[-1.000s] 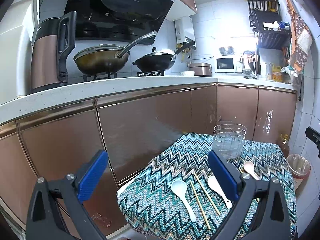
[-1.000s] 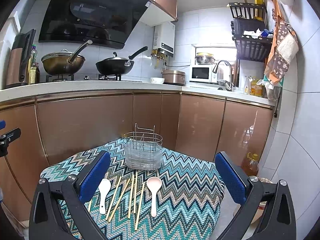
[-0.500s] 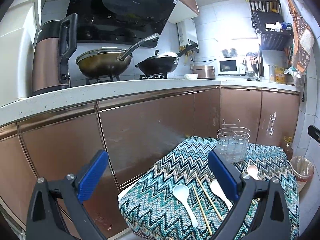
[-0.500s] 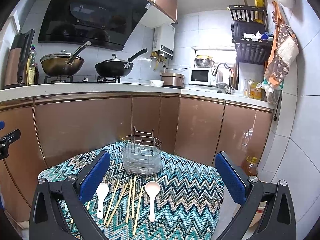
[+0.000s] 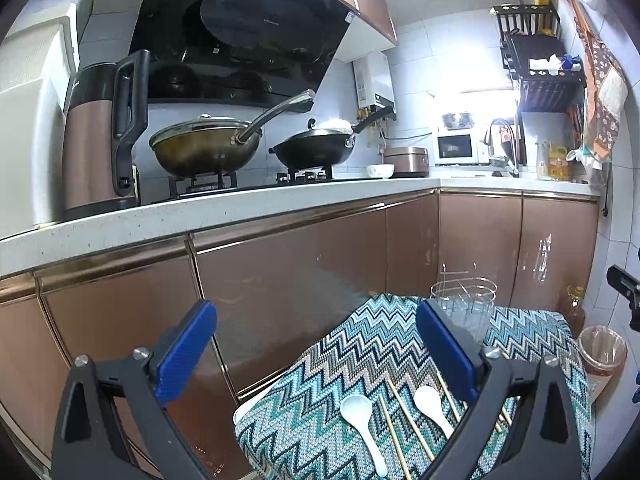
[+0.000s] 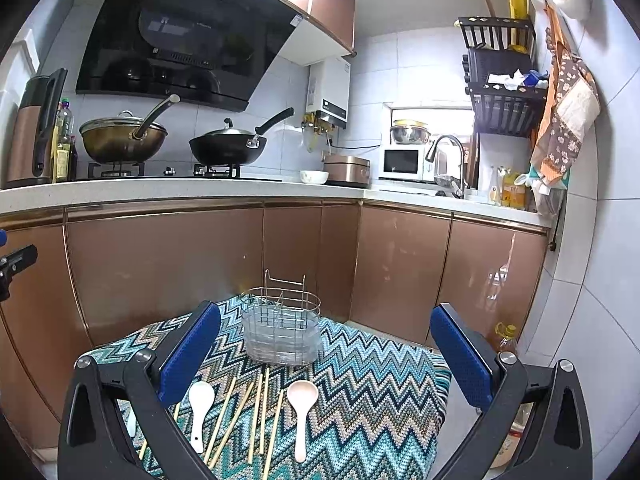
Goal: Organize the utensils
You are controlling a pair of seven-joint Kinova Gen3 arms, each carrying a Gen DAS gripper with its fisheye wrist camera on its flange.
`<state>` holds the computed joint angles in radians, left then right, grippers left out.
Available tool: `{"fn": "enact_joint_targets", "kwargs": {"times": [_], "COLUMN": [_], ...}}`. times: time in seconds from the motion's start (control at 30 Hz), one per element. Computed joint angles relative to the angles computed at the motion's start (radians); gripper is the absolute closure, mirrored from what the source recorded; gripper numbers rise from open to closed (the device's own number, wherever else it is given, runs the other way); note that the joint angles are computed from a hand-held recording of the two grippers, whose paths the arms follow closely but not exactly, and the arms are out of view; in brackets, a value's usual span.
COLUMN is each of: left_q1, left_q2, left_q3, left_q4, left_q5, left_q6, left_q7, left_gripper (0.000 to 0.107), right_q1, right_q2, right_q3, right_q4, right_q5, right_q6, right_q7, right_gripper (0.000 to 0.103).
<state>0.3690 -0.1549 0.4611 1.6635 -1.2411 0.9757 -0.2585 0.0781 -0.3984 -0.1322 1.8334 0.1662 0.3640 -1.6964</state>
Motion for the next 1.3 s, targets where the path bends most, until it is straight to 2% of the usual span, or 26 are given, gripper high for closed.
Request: {"fn": "enact_joint_targets", "kwargs": {"times": [0.1,0.2,0.33,0.5,0.63,0.7,0.83,0.9,0.93,1.0,1.03,1.07,1.13,1.17,1.2,1.23,1.3], "left_q1": [-0.104,-0.243,-0.428,-0.652,-0.716,-0.668,-0.530,-0.530,-0.517,-0.455,-0.419,-0.384,-0.317,-0.289,-0.257,-0.229,-0.187], "left_q2": [-0.010,-0.018,-0.033,-0.043,0.003,0.062,0.155,0.200,0.225,0.260,0.283,0.297,0.352,0.375,0.403,0.422,0.473], "left_q3": [0.067,0.178,0.302,0.414,0.444,0.406,0.261,0.251,0.232,0.148,0.102,0.055,-0.035,-0.080,-0.126,-0.172,-0.252], "left_q4": [-0.012,-0.021,-0.041,-0.079,-0.125,-0.166,-0.230,-0.261,-0.278,-0.310,-0.330,-0.345,-0.405,-0.434,-0.468,-0.494,-0.559], "left_q5": [0.034,0.039,0.099,0.299,0.462,0.543,0.706,0.787,0.828,0.909,0.950,0.980,1.056,1.096,1.128,1.161,1.241], "left_q6": [-0.043,-0.061,-0.111,-0.204,-0.214,-0.191,-0.160,-0.145,-0.134,-0.116,-0.105,-0.096,-0.052,-0.031,-0.005,0.017,0.070], "left_q7": [-0.016,-0.003,-0.030,-0.174,-0.316,-0.395,-0.527,-0.579,-0.609,-0.676,-0.709,-0.733,-0.786,-0.815,-0.839,-0.863,-0.911], "left_gripper": [0.007,0.007,0.006,0.006,0.006,0.006,0.007,0.007,0.007,0.007,0.008,0.009,0.013,0.019,0.024,0.026,0.033], "right_q1": [-0.024,-0.043,-0.075,-0.134,-0.135,-0.105,-0.038,0.016,0.015,0.034,0.071,0.117,0.204,0.230,0.238,0.228,0.154], "right_q2": [0.010,0.024,0.044,0.079,0.128,0.156,0.242,0.296,0.316,0.380,0.410,0.448,0.514,0.555,0.590,0.620,0.677], "right_q3": [0.027,0.053,0.094,0.155,0.168,0.161,0.154,0.134,0.150,0.161,0.138,0.098,0.005,-0.031,-0.050,-0.052,-0.003], "right_q4": [-0.005,-0.015,-0.030,-0.060,-0.108,-0.138,-0.235,-0.291,-0.313,-0.363,-0.389,-0.418,-0.482,-0.518,-0.555,-0.595,-0.671], "right_q5": [-0.009,-0.028,-0.057,-0.108,-0.137,-0.203,-0.362,-0.442,-0.483,-0.564,-0.596,-0.619,-0.635,-0.648,-0.646,-0.635,-0.622], "right_q6": [-0.009,-0.013,-0.018,0.005,0.065,0.099,0.230,0.311,0.352,0.433,0.474,0.515,0.596,0.637,0.677,0.718,0.796], "right_q7": [0.019,0.034,0.064,0.126,0.160,0.221,0.378,0.459,0.495,0.539,0.558,0.562,0.555,0.547,0.533,0.520,0.509], "right_gripper": [0.000,0.000,0.000,0.000,0.000,0.000,0.000,0.000,0.000,0.000,0.001,0.004,0.018,0.028,0.037,0.041,0.055]}}
